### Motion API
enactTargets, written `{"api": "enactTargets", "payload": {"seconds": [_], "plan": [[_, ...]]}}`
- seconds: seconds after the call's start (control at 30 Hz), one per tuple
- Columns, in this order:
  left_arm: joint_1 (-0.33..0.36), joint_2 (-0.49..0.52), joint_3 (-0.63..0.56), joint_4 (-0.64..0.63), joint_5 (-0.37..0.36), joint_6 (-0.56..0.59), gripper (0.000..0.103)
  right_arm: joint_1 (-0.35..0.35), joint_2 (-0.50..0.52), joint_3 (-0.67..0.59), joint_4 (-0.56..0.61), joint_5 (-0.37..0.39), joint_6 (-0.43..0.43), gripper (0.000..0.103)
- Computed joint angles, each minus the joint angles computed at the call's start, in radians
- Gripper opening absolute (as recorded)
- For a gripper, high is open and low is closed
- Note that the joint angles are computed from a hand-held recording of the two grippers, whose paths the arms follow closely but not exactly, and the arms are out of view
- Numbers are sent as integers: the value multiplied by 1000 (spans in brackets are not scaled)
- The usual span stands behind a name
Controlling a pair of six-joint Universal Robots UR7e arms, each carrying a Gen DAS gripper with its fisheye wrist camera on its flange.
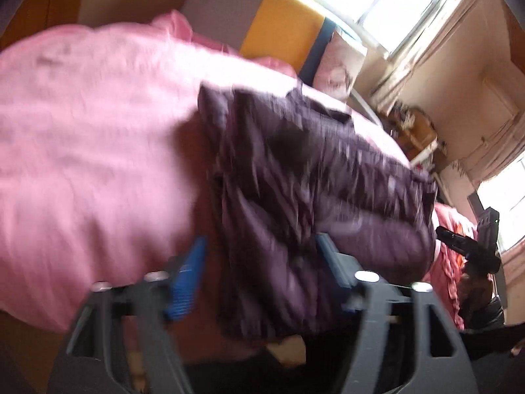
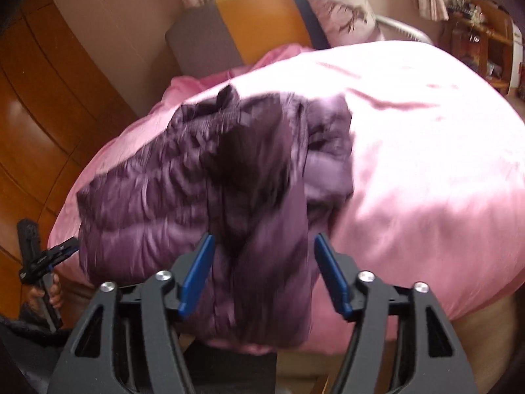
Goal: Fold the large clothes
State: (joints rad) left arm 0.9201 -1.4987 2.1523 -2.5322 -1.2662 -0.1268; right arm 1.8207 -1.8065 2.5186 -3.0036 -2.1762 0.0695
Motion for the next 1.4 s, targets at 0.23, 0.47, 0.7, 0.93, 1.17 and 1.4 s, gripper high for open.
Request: {"api": "enactTargets", "payload": {"seconds": [0.23,0.47,0.7,0.93,1.17,1.4], "plan": [[24,92,-84,-61,5,63,71,-43,118,-45,-103,1,-97,69],[51,168,-132,-74,-51,68,22,-51,209,-76,-133,-37,-107,25],[-8,100,-71,-159,9,133,2,65,155,-84,-100,-98,-92,11],[-40,120,-126,-200,40,178,2,105,192,-168,-161,-99,-134,11],[6,300,-298,-245,66,173,2,13,319,-279,-288,-96,-142,11],[22,465,-443,-227,142,168,1,-31,496,-402,-390,-213,-259,11]]}}
